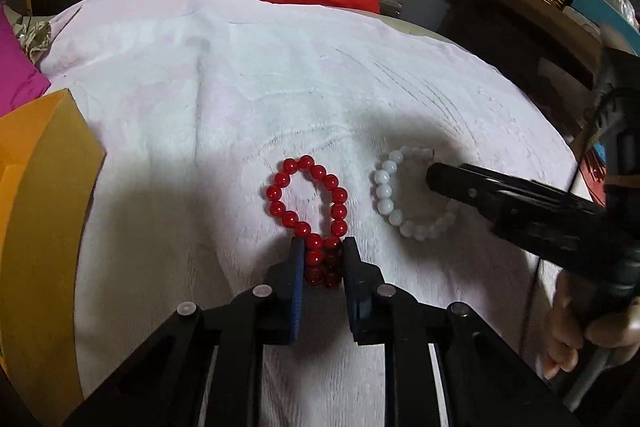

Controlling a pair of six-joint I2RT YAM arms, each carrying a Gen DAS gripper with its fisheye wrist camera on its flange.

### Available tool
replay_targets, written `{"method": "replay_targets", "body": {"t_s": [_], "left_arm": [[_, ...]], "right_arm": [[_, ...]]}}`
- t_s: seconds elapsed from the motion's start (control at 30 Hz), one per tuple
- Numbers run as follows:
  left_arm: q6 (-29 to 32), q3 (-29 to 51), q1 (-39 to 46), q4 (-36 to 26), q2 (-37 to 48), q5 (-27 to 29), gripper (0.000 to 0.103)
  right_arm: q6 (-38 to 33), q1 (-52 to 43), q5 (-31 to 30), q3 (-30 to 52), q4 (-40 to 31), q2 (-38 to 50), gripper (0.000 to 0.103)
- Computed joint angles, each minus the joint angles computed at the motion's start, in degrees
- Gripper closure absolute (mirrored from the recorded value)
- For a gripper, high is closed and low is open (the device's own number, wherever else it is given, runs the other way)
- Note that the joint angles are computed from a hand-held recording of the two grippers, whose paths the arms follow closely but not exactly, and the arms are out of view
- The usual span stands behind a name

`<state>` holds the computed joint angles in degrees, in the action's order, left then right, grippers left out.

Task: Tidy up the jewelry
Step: 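Close the right tool on the white bead bracelet while the left tool grasps the red bead bracelet, then lift the red and white bead bracelets off the bedspread with both tools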

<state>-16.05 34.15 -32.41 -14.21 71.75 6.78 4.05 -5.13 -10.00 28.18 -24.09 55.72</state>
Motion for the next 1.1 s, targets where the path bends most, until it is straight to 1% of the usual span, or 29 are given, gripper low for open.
{"method": "replay_targets", "body": {"t_s": [0.03, 0.07, 0.17, 0.3, 0.4, 0.47, 0.67, 0.8, 0.9, 0.97, 1.1], "left_arm": [[0.2, -0.1, 0.03, -0.2, -0.1, -0.02, 0.084], [0.3, -0.16, -0.19, -0.25, -0.14, -0.29, 0.084], [0.7, -0.28, -0.25, -0.4, -0.22, -0.54, 0.084], [0.93, -0.58, -0.84, -0.37, -0.56, -1.56, 0.083], [0.65, -0.23, -2.09, -0.45, -0.33, -2.94, 0.078], [0.16, 0.02, -2.86, -0.44, -0.03, -3.75, 0.074], [-1.25, 1.74, -5.97, -0.23, 2.39, -8.14, 0.074], [-1.73, 1.76, -7.92, -0.65, 2.31, -10.86, 0.074], [-1.5, 1.43, -8.61, -1.39, 1.33, -11.88, 0.076], [-1.23, 1.94, -8.65, -1.59, 1.63, -12.02, 0.08], [-0.57, 2.42, -8.83, -1.69, 2.0, -12.31, 0.084]], "right_arm": [[-0.41, 1.57, 3.49, -0.3, 0.6, 0.19, 0.075], [-0.82, 2.19, 4.6, -0.56, 0.98, 0.06, 0.077], [-1.91, 2.07, 5.51, -0.69, 0.71, -0.98, 0.092], [-3.93, -1.34, 3.8, -0.17, -1.21, -2.57, 0.092], [-6.02, -4.21, 3.32, -0.08, -2.78, -4.6, 0.093], [-7.9, -7.81, 1.47, 0.56, -4.27, -5.16, 0.093], [-12.55, -18.89, -5.1, 2.68, -6.96, -3.71, 0.093], [-12.93, -19.33, -6.09, 3.1, -7.95, -1.14, 0.093], [-12.42, -18.55, -5.78, 2.8, -7.92, -0.81, 0.09], [-12.12, -18.42, -5.79, 2.91, -8.07, -0.48, 0.089], [-12.66, -18.18, -5.69, 2.79, -6.79, 0.35, 0.089]]}}
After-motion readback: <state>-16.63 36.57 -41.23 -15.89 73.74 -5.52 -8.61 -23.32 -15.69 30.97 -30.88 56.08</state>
